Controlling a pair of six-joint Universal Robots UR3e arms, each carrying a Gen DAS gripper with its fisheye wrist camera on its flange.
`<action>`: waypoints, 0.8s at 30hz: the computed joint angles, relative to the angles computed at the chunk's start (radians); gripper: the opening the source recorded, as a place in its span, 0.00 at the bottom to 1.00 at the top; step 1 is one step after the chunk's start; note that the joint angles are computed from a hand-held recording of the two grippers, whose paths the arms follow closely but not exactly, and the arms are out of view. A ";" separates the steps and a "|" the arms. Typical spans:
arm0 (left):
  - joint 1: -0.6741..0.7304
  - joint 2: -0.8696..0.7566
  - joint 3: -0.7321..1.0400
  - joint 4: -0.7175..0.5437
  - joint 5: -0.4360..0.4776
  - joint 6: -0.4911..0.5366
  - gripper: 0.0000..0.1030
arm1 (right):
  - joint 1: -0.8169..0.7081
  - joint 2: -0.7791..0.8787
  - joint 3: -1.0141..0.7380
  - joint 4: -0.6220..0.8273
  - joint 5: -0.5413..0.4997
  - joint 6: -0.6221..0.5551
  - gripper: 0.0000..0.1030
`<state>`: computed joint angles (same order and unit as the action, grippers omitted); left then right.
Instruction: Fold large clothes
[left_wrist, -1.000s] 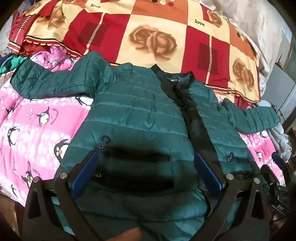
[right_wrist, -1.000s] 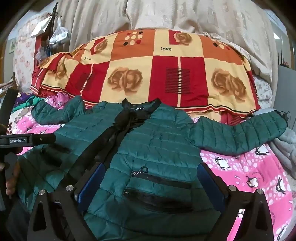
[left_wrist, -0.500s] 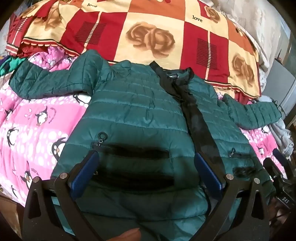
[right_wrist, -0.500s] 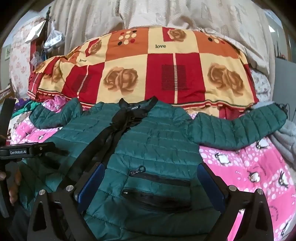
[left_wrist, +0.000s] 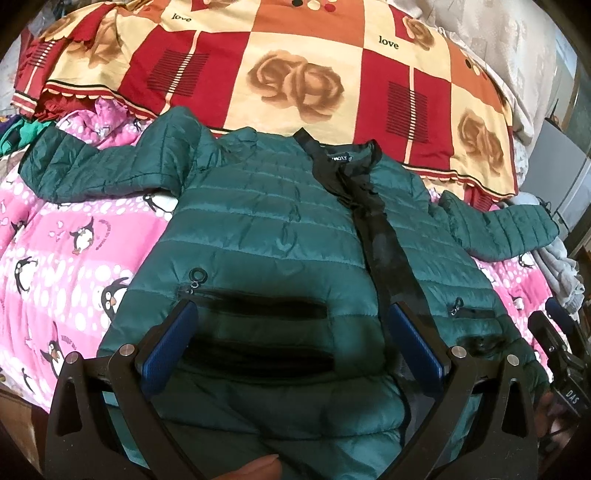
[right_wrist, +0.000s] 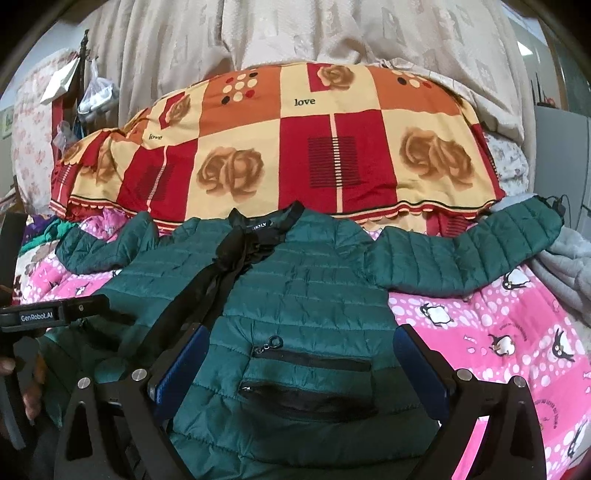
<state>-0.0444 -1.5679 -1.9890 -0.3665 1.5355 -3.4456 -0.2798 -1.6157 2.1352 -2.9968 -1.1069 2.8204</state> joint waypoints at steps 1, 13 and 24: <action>0.001 0.006 -0.007 0.010 -0.002 0.002 1.00 | 0.000 -0.002 -0.001 0.000 0.001 0.000 0.96; 0.009 0.073 -0.090 0.168 -0.142 0.101 1.00 | -0.002 -0.005 0.002 -0.004 0.002 -0.002 0.96; 0.038 0.071 -0.093 0.114 -0.174 0.065 1.00 | -0.017 -0.004 0.003 -0.009 0.015 0.000 0.96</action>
